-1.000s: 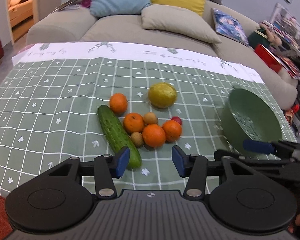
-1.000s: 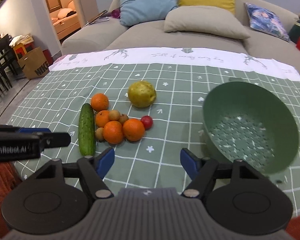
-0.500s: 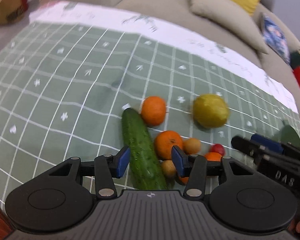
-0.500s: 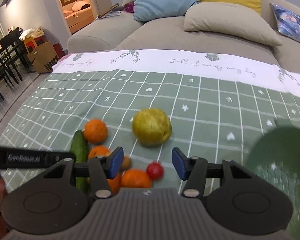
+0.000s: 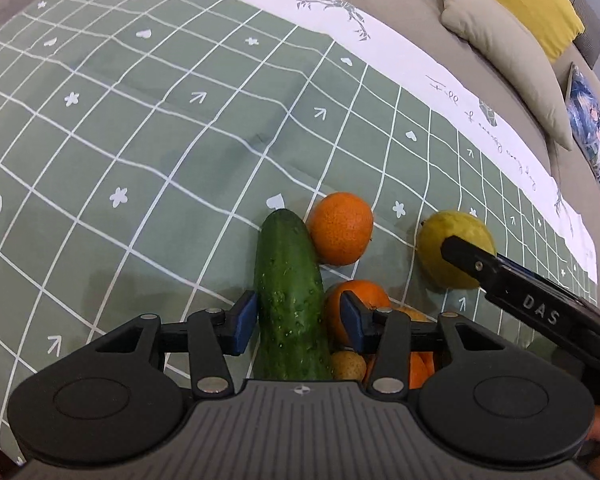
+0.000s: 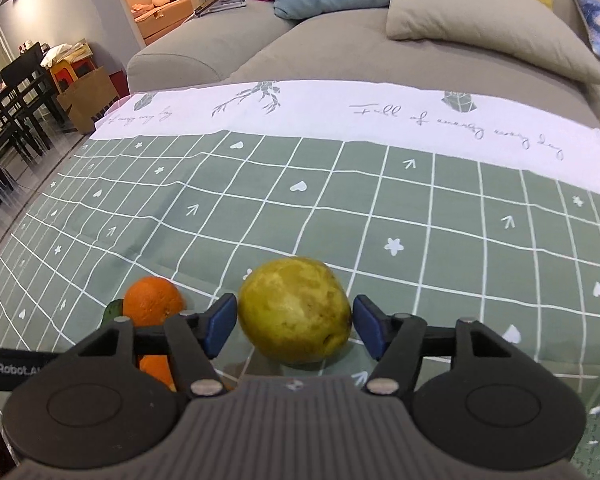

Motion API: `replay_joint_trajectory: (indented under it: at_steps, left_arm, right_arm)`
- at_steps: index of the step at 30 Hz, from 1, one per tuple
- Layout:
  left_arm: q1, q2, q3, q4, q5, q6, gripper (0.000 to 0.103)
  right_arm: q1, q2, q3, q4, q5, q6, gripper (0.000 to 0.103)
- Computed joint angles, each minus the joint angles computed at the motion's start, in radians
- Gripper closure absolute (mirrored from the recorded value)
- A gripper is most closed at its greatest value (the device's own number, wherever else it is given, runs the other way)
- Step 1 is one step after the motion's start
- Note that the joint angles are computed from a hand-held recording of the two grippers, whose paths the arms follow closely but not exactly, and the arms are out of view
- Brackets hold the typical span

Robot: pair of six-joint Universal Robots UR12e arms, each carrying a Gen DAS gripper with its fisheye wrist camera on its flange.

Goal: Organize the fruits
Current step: 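Grasp the cucumber with the left tool while the right tool grasps the pear, then carry cucumber and pear into the green colander and open both tools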

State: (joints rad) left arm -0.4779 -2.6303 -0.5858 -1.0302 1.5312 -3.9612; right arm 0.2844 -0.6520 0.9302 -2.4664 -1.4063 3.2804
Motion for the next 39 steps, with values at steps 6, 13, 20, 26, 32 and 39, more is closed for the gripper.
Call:
replay_joint_trajectory:
  at_steps: [6, 13, 20, 26, 32, 39]
  left_arm:
    - [0.001, -0.003, 0.024, -0.079, -0.028, 0.040, 0.053]
    - [0.000, -0.018, 0.049, -0.095, -0.035, 0.059, 0.059]
    - [-0.006, 0.020, -0.018, -0.064, -0.012, 0.067, 0.061]
    - [-0.010, 0.092, -0.138, 0.032, -0.015, 0.066, 0.061]
    - [-0.024, 0.146, -0.206, 0.120, -0.019, 0.082, 0.061]
    - [-0.046, 0.142, -0.160, 0.139, -0.071, 0.151, 0.061]
  right_arm:
    - [-0.001, 0.016, -0.024, 0.013, 0.016, 0.000, 0.040]
    - [-0.001, 0.024, -0.041, 0.053, 0.014, 0.038, 0.040]
    - [0.011, -0.003, -0.018, 0.068, -0.016, 0.020, 0.041]
    - [0.018, -0.086, 0.103, -0.014, -0.037, -0.022, 0.041]
    - [0.011, -0.186, 0.249, -0.091, -0.030, -0.026, 0.041]
    - [-0.008, -0.298, 0.409, -0.185, -0.030, -0.045, 0.041]
